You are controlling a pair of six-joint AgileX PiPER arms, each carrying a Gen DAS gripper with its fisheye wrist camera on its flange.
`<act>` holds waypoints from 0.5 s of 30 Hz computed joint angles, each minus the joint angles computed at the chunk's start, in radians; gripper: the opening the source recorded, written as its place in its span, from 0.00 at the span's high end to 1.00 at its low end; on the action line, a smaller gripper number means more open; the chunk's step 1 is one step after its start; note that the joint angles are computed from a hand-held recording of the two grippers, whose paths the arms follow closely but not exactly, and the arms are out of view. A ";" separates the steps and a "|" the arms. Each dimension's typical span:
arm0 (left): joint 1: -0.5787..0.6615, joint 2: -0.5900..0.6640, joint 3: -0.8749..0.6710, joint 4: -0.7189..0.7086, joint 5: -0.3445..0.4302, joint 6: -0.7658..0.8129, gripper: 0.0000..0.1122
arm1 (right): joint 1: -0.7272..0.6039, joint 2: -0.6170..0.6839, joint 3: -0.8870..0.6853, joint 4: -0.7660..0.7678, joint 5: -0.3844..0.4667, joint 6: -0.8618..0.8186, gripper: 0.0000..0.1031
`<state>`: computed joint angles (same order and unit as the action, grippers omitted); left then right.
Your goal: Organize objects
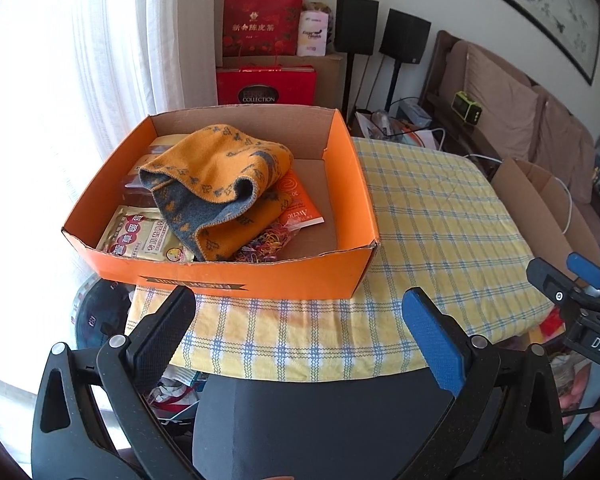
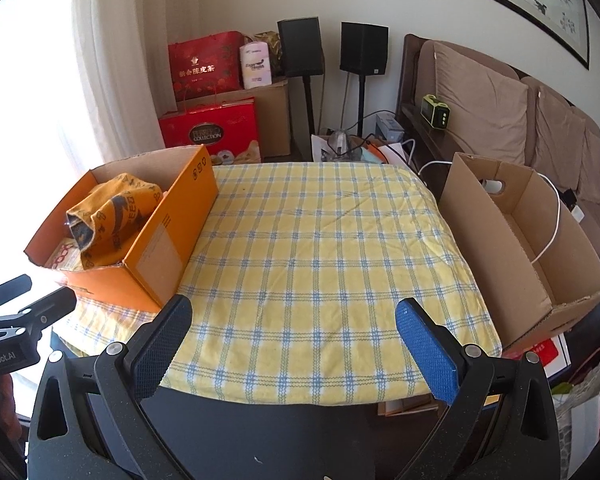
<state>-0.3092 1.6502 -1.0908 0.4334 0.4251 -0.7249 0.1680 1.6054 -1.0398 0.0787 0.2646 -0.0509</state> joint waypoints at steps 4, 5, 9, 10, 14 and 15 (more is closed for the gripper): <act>-0.004 -0.001 0.002 0.042 0.004 -0.038 0.08 | -0.002 -0.001 0.000 0.009 0.002 -0.009 0.00; -0.006 -0.002 0.001 0.054 0.007 -0.049 0.08 | -0.001 -0.001 0.000 0.002 0.001 0.001 0.00; -0.005 -0.002 0.001 0.060 0.010 -0.055 0.08 | -0.002 -0.001 -0.002 0.000 0.002 0.006 0.00; -0.003 -0.001 0.001 0.057 0.009 -0.051 0.08 | -0.004 0.000 -0.004 0.010 0.004 -0.006 0.00; -0.003 0.004 -0.003 0.059 0.014 -0.056 0.08 | 0.000 0.005 -0.009 0.010 0.008 -0.007 0.00; -0.004 0.004 -0.004 0.062 0.015 -0.060 0.08 | 0.000 0.005 -0.010 0.011 0.009 -0.008 0.00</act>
